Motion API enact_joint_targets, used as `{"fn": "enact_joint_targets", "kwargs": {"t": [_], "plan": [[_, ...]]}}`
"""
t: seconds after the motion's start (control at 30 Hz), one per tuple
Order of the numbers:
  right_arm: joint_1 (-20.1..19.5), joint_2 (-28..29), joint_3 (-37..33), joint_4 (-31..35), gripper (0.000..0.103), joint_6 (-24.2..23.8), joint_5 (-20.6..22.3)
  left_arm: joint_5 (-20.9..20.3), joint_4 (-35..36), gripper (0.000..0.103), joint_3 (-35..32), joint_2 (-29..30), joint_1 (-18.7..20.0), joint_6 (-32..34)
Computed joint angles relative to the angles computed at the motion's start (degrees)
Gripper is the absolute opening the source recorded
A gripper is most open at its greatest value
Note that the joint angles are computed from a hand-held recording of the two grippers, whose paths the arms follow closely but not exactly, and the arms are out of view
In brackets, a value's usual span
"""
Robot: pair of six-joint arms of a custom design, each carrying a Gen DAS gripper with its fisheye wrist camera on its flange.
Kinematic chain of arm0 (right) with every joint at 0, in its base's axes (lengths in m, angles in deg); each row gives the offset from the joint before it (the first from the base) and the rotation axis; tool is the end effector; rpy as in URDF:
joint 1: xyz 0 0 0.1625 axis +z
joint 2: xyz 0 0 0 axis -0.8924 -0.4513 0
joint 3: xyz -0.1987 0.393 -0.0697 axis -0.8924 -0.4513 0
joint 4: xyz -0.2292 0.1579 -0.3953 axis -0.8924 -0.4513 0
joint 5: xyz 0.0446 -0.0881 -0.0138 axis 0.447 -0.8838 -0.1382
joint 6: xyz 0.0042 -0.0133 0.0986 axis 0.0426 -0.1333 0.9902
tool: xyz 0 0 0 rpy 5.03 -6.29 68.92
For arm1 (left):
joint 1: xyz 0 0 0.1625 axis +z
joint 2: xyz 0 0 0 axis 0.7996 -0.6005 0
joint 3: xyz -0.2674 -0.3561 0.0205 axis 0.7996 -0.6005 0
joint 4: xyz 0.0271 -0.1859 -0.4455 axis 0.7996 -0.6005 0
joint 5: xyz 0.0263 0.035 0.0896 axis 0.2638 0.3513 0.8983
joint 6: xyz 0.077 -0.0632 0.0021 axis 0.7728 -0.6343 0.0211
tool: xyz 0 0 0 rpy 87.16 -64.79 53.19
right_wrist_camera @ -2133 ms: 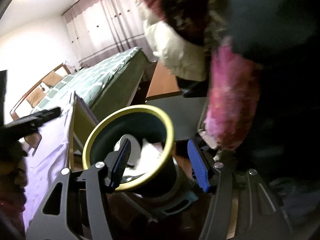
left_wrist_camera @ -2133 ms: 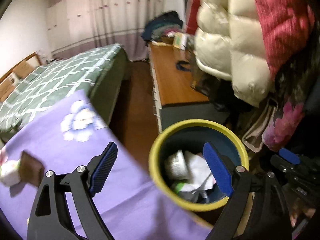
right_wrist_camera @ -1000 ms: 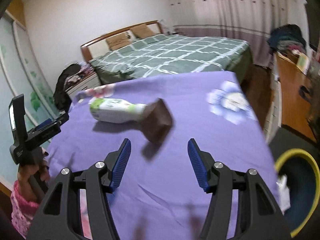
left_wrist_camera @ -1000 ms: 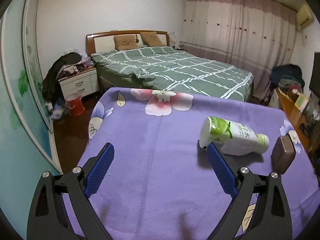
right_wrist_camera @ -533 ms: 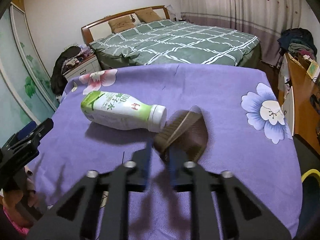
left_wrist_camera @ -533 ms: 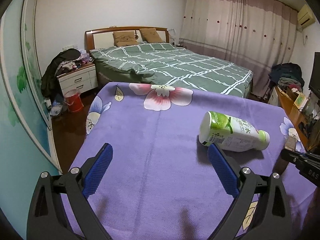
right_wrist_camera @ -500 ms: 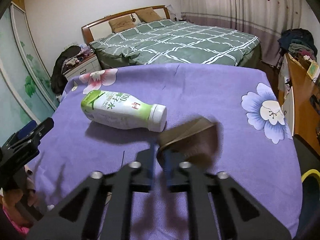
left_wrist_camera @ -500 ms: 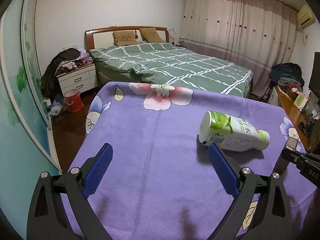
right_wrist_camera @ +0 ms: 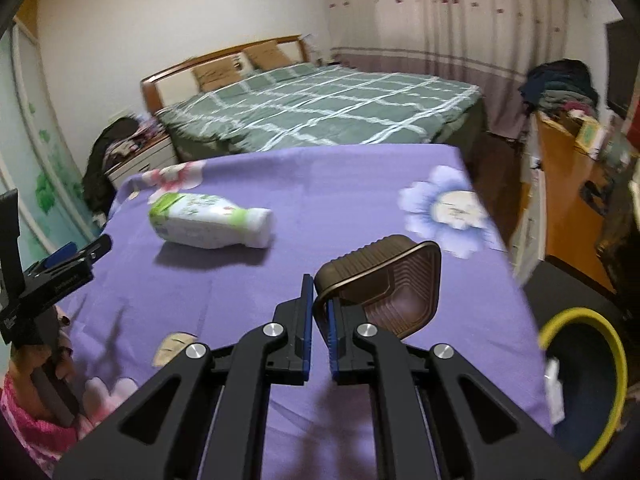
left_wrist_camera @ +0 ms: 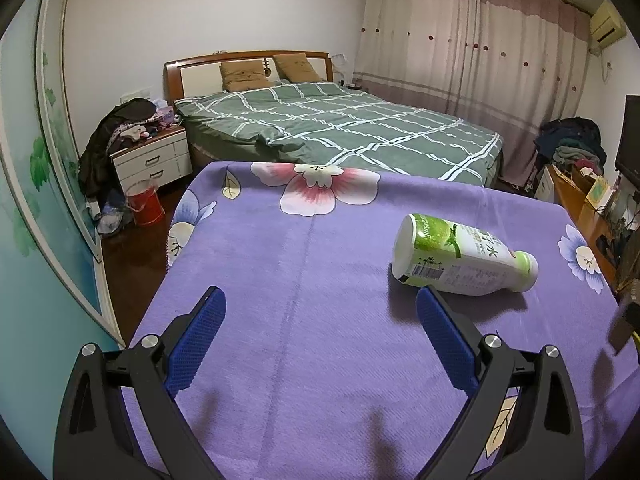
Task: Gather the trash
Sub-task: 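Carry the brown lid over the yellow bin and open the right gripper, then grasp the green-white coconut water bottle with the left gripper and lift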
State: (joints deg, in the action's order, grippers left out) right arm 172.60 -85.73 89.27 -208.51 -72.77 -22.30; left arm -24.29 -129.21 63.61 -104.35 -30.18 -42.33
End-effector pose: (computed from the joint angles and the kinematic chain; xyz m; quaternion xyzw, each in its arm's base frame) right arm 0.2436 -0.3976 0.1630 0.3496 -0.8772 0.2607 0.2006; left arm -0.1390 -0.2999 0.2293 -0.0970 0.7438 -0.4944 0.4392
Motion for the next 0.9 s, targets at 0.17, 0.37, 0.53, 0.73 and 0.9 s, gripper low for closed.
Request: {"fn": "enact_joint_targets", "kwargs": {"t": [0.17,0.37,0.53,0.73,0.9], "plan": [[-4.3,-7.7,2.6,0.7,0.006,0.9,-0.9,0.0,-0.4,0.095,0.0,0.3,-0.2,0.6],[-10.2,-14.8,3.7,0.0,0.006,0.9,-3.2,0.0,-0.4,0.095,0.3,0.1,-1.2,0.9],[-14.3,-16.9,2.7,0.5,0.007,0.8,-5.3,0.2,-0.7,0.095,0.3,0.2,-1.6,1.4],[-16.8,-16.4,1.6,0.1,0.034,2.4,-9.9,0.5,-2.2,0.095,0.8,-0.3,-2.2,3.4],[-16.9,-15.3,2.4,-3.2,0.042,2.5,-10.9,1.2,-9.2,0.095,2.1,-1.1,-1.7,10.8]]}}
